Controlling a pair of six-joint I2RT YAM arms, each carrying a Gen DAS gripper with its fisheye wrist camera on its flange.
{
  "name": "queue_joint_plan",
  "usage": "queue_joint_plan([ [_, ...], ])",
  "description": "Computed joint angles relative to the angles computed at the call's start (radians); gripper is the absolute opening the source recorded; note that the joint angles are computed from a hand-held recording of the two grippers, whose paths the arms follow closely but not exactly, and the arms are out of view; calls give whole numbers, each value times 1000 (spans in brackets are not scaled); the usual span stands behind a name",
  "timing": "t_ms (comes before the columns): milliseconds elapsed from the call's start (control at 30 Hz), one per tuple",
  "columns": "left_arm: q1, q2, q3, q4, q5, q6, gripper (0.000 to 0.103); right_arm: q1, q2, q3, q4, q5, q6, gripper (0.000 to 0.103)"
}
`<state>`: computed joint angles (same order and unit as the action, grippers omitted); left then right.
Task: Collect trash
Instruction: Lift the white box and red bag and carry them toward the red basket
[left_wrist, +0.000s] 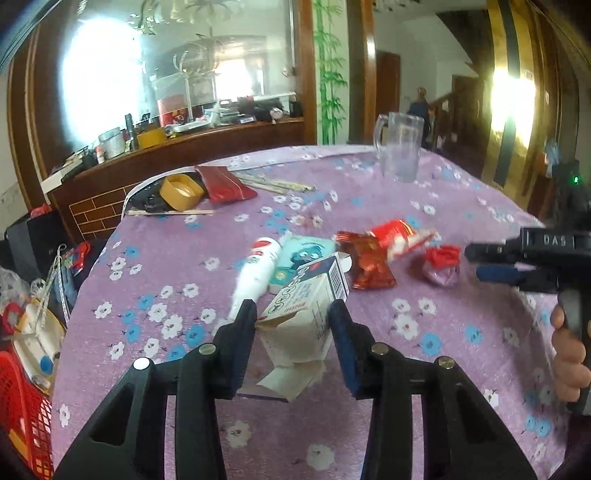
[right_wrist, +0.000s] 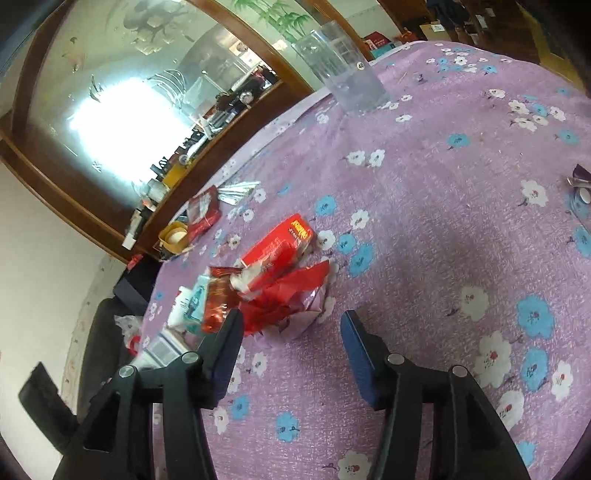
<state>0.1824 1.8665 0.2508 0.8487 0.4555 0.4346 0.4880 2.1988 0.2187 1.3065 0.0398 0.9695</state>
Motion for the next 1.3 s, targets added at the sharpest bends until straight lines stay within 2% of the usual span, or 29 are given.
queue_joint_plan([
  [67,27,-6,9,-20,25,9,39,15,-42,22,-83,-11,20,59],
  [167,51,-13,23,-60,40,17,39,39,-175,101,-392,26,29,60],
  [300,89,-27,19,-49,69,-1,39,24,-244,186,-605,71,43,61],
  [433,104,-24,11,-11,61,-17,40,10,-217,287,-720,73,49,63],
  [533,107,-21,9,-5,61,-17,40,27,-167,355,-757,78,39,63],
  [600,110,-20,8,0,59,-13,40,39,-129,394,-764,75,34,63],
  [633,109,-19,9,2,58,-13,40,45,-107,407,-752,68,31,60],
  [667,109,-16,7,10,57,-14,40,56,-91,410,-727,70,27,54],
  [700,112,-15,5,18,58,-15,40,66,-84,412,-715,76,20,42],
  [733,112,-13,5,25,58,-17,40,80,-84,412,-707,90,7,38],
  [800,113,-10,-3,50,60,-23,40,109,-86,389,-664,126,1,36],
  [900,110,-5,-19,91,58,-30,40,137,-75,316,-501,144,-8,34],
  [1067,91,12,-31,139,30,-44,40,174,-135,206,-330,221,-89,34],
  [1167,84,19,-34,156,14,-53,40,210,-168,180,-310,277,-116,34],
  [1300,95,12,-41,170,18,-68,40,246,-181,211,-349,286,-146,34],
])
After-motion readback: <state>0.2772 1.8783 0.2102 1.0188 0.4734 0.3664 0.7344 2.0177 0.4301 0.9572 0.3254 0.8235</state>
